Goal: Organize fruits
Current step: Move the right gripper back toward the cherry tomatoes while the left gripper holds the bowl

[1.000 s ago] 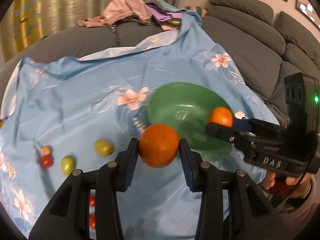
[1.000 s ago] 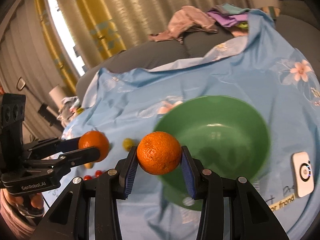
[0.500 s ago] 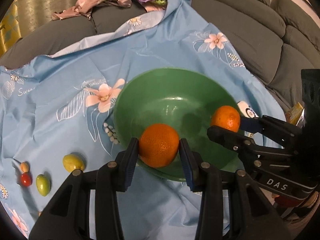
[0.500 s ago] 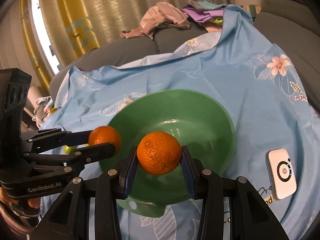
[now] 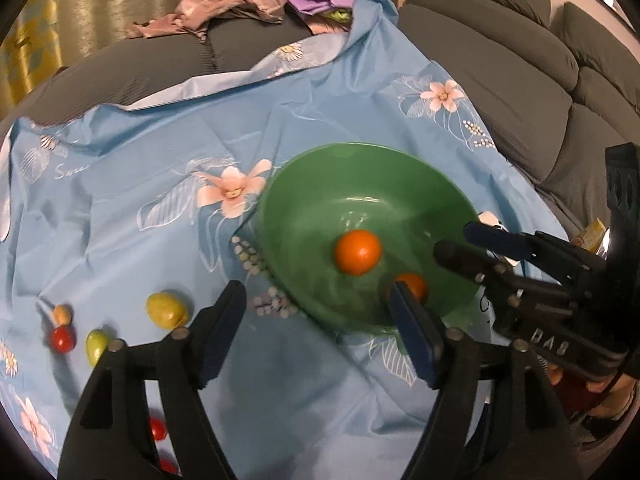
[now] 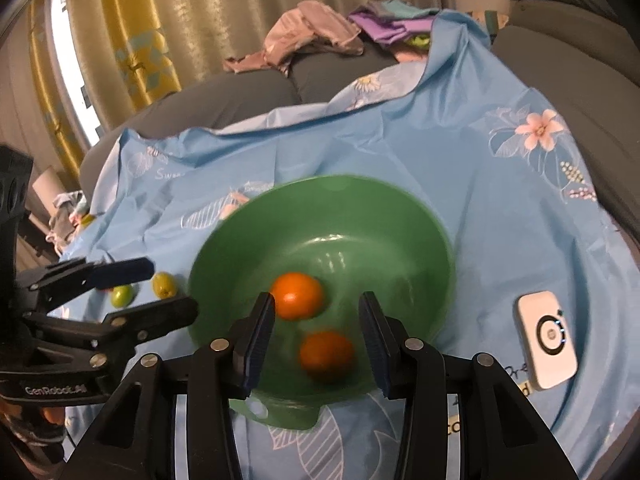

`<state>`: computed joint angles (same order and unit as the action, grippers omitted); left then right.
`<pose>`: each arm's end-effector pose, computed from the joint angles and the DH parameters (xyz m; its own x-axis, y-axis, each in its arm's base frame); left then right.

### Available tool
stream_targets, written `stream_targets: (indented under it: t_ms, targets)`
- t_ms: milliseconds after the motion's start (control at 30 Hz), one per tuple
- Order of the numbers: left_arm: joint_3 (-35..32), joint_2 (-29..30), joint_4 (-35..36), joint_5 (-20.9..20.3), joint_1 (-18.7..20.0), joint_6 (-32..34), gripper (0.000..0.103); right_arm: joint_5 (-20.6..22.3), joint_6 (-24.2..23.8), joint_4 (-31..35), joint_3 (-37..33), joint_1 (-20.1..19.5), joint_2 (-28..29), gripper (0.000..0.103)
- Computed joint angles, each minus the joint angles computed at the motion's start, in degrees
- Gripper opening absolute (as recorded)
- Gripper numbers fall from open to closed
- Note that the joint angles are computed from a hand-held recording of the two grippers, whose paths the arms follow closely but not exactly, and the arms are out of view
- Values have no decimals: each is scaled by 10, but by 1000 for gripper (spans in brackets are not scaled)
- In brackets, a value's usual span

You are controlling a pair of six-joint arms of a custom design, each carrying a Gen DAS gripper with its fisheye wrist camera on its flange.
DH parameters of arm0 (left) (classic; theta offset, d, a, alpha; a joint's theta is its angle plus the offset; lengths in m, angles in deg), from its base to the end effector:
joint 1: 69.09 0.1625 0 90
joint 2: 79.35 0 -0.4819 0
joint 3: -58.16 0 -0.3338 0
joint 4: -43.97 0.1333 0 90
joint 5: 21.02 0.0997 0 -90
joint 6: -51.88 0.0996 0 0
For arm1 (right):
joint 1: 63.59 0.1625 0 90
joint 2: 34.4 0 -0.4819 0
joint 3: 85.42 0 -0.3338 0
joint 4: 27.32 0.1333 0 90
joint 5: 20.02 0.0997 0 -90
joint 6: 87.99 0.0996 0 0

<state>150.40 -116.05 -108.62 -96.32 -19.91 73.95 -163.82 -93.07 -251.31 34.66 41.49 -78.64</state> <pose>-0.3284 -0.6228 0.0919 -0.4535 0.8463 -0.2795 0.8839 0.4673 -0.0191 0.1889 -0.4975 0.2287 -0.7335 0.4611 0.4994 -0.2030 0.5525 -0.8084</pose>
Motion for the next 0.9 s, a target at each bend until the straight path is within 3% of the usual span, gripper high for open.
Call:
stream_targets:
  t_ms: [467, 633, 900]
  targets:
    - [88, -108, -6, 4, 51, -107, 90, 30, 4, 45, -19, 42, 29, 45]
    - [117, -149, -49, 8, 71, -156, 102, 38, -3, 65, -30, 56, 41, 45]
    - [151, -179, -70, -8, 78, -162, 102, 47, 1, 104, -47, 71, 55, 45]
